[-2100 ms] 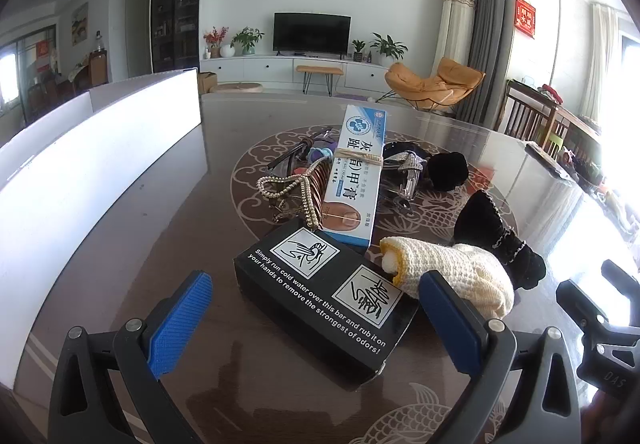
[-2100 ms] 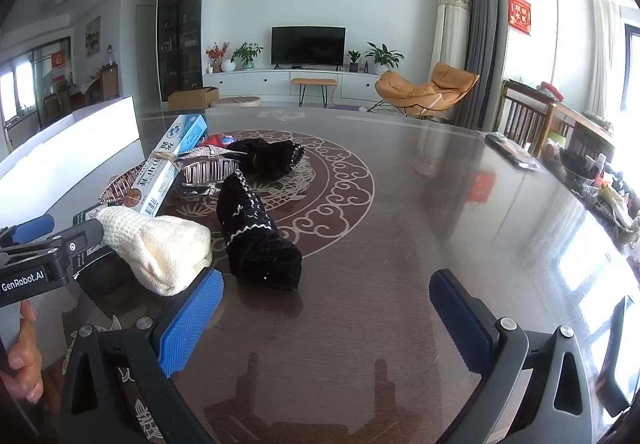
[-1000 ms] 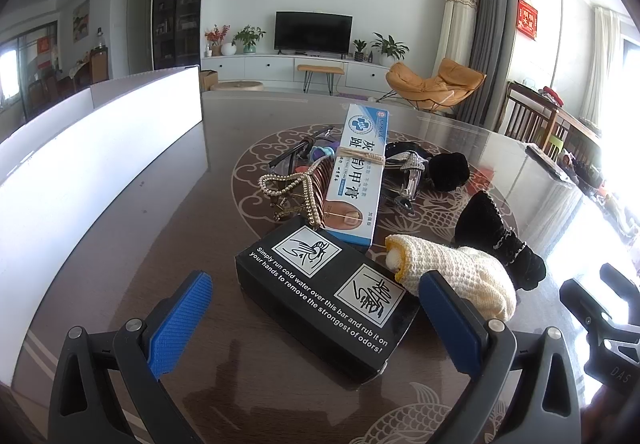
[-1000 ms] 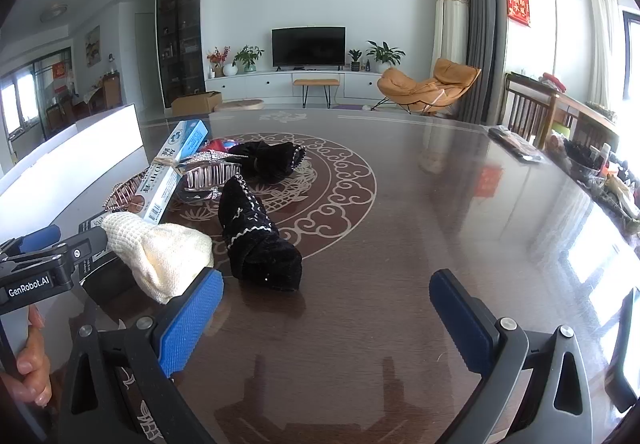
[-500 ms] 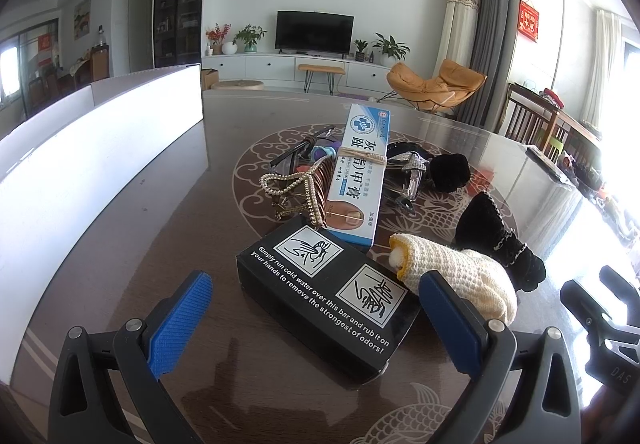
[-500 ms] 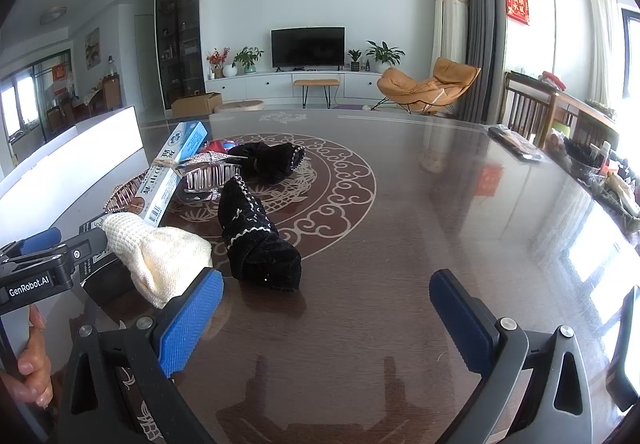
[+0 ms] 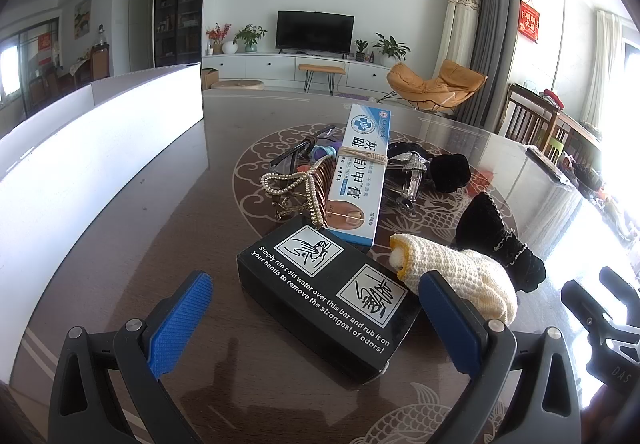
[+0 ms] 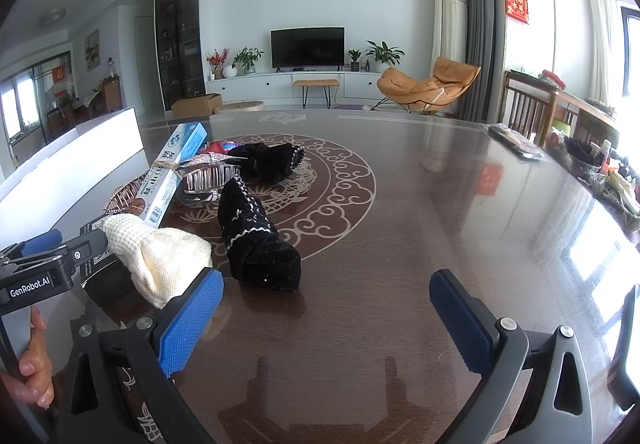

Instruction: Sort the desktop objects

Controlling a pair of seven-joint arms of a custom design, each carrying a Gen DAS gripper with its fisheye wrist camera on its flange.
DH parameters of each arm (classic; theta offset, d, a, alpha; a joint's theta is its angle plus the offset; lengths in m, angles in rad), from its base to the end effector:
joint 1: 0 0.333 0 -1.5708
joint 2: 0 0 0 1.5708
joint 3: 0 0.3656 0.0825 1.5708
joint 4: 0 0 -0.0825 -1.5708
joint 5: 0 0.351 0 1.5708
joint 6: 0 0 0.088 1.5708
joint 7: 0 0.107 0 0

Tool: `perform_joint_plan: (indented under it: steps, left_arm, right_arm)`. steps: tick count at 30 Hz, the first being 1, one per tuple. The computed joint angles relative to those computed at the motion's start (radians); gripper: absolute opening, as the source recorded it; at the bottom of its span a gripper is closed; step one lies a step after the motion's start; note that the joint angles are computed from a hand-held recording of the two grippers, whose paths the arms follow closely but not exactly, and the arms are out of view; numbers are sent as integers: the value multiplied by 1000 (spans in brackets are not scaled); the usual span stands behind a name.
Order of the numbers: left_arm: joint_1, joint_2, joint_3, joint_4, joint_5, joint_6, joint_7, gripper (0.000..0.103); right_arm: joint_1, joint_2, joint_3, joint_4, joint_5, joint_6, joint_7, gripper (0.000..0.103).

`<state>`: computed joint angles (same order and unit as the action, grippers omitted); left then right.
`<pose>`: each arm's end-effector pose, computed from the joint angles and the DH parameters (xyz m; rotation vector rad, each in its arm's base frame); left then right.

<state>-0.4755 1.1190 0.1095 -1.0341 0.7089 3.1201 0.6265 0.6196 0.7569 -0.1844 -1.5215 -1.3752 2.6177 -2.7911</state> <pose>0.7342 -0.3910 0.2854 -1.4865 1.8880 -1.0856 0.6451 0.3597 0.2950 -1.4542 1.8758 -1.0041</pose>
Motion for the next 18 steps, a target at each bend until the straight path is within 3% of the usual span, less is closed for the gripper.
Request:
perform_joint_plan:
  steps: [11,18]
  left_arm:
    - [-15,6,38,6,9,20,-30,103]
    - [-2,-1,9,2,8,0,-13,103]
  right_arm:
    - [1,0,-2,-1,-2,2,4,103]
    - [1,1,-1,2,-2,3,4,103]
